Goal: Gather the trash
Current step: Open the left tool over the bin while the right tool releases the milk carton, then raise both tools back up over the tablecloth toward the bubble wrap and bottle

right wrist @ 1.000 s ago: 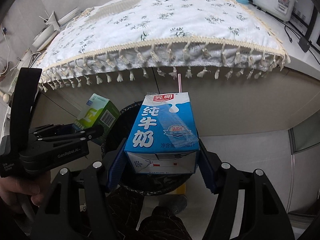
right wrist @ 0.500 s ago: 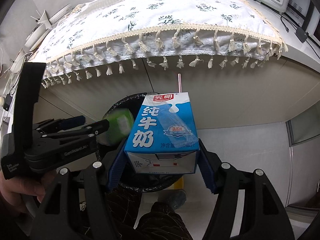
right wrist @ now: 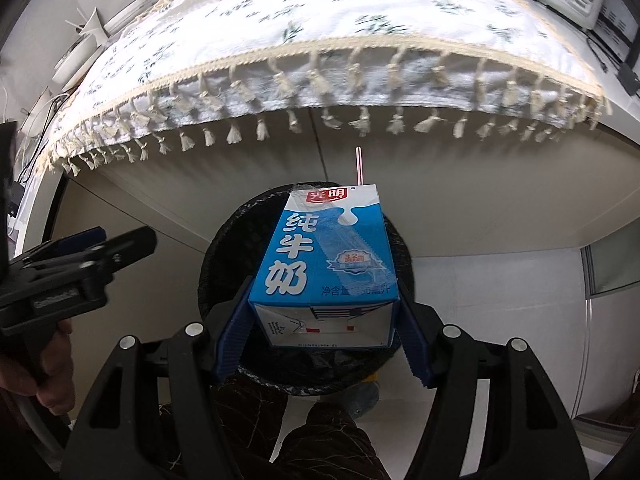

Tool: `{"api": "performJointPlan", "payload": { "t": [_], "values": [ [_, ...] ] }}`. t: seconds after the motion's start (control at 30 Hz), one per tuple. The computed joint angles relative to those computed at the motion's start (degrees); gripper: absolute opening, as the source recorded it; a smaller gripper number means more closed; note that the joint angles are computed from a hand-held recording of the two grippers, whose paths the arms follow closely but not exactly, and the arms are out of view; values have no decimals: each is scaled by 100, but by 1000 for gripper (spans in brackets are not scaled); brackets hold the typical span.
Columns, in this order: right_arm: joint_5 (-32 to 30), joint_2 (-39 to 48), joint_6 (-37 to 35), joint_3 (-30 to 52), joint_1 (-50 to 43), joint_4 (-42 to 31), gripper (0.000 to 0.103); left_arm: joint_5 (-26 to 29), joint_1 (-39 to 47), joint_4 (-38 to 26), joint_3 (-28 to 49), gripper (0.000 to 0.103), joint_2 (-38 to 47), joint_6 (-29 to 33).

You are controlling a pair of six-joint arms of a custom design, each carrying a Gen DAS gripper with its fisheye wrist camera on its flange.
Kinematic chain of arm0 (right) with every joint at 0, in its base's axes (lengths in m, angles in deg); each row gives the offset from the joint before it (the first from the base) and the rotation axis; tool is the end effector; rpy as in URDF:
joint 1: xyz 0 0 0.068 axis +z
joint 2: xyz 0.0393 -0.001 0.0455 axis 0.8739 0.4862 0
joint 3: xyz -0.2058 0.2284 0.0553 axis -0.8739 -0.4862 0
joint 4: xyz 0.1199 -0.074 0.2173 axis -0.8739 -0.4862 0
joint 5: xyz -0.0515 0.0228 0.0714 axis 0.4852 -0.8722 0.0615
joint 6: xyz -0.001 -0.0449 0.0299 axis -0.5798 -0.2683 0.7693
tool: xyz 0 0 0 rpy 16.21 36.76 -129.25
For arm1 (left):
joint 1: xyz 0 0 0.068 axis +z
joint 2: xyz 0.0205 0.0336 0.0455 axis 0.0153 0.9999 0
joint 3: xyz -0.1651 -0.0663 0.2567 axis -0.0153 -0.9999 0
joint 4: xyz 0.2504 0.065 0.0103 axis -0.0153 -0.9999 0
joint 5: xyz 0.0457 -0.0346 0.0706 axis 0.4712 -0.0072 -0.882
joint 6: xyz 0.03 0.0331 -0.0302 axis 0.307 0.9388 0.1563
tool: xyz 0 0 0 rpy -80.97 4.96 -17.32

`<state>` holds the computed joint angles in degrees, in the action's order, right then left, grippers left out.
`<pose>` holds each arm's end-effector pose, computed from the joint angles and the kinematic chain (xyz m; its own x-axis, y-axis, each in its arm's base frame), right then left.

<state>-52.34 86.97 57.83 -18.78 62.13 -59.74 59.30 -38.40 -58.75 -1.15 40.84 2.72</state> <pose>0.2686 0.0135 0.1349 -0.8818 -0.3072 -0.3578 -0.3663 0.9241 0.1092 0.2277 -0.1772 0.1519 -0.8926 -0.3140 -0.3236 -0.2831 0.9488 -0.1400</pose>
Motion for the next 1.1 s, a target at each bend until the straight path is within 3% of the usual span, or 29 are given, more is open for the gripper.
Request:
{"api": "performJointPlan", "payload": {
  "t": [0.27, 0.4, 0.73, 1.1],
  "values": [
    [243, 200, 342, 153, 473, 66, 64, -50, 125, -198, -125, 97, -216, 63],
    [278, -58, 498, 297, 555, -70, 78, -43, 226, -421, -139, 97, -559, 117],
    [90, -818, 777, 1076, 532, -783, 90, -133, 568, -1314, 537, 97, -1163, 558],
    [254, -675, 1021, 2260, 817, -1229, 94, -107, 1194, -1848, 1375, 97, -1255, 1256]
  ]
}}
